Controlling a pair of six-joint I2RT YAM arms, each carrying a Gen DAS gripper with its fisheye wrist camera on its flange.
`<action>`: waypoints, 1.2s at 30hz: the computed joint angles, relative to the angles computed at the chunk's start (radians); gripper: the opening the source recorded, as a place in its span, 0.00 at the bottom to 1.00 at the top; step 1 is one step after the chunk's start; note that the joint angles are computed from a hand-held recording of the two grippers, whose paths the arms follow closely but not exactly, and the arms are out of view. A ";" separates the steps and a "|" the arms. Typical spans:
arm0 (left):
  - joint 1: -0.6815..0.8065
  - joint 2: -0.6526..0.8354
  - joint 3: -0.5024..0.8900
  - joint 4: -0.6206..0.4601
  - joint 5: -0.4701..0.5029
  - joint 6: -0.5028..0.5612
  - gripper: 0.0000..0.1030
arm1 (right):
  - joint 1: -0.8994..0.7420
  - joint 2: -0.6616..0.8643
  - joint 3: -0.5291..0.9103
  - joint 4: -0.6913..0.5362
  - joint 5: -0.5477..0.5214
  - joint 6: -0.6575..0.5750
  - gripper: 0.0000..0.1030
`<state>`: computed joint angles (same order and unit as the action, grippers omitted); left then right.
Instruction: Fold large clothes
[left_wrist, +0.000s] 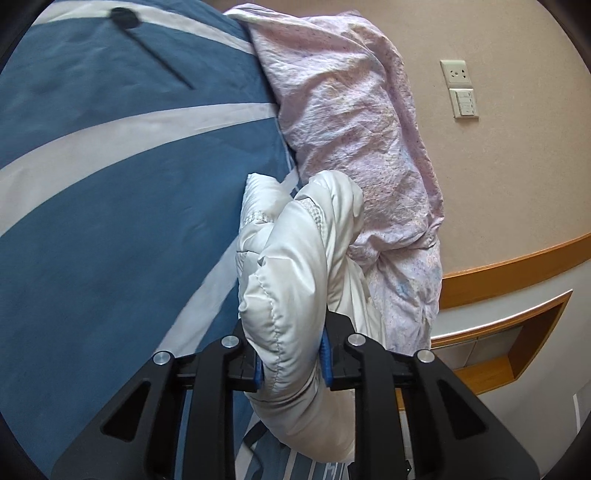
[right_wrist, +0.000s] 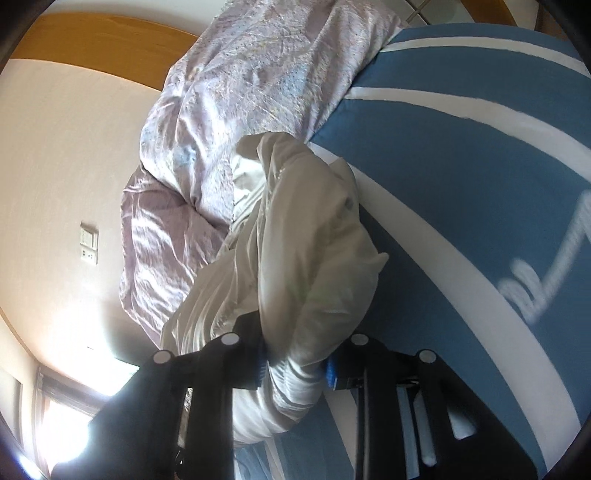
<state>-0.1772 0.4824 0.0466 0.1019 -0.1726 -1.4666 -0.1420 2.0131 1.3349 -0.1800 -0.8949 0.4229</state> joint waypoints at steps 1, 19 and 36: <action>-0.026 -0.043 -0.005 -0.045 -0.025 -0.012 0.21 | -0.009 -0.016 -0.026 0.001 -0.003 -0.011 0.23; -0.197 -0.099 -0.004 -0.228 -0.225 -0.028 0.70 | 0.117 -0.380 -0.311 0.226 0.677 -0.210 0.67; -0.274 0.221 0.143 -0.221 -0.311 0.063 0.87 | 0.594 -0.274 -0.138 0.047 0.832 -0.580 0.69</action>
<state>-0.4511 0.7038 0.1896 -0.1193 -0.4838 -1.4036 0.4517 1.7386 1.1965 -0.1333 -0.0632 -0.1568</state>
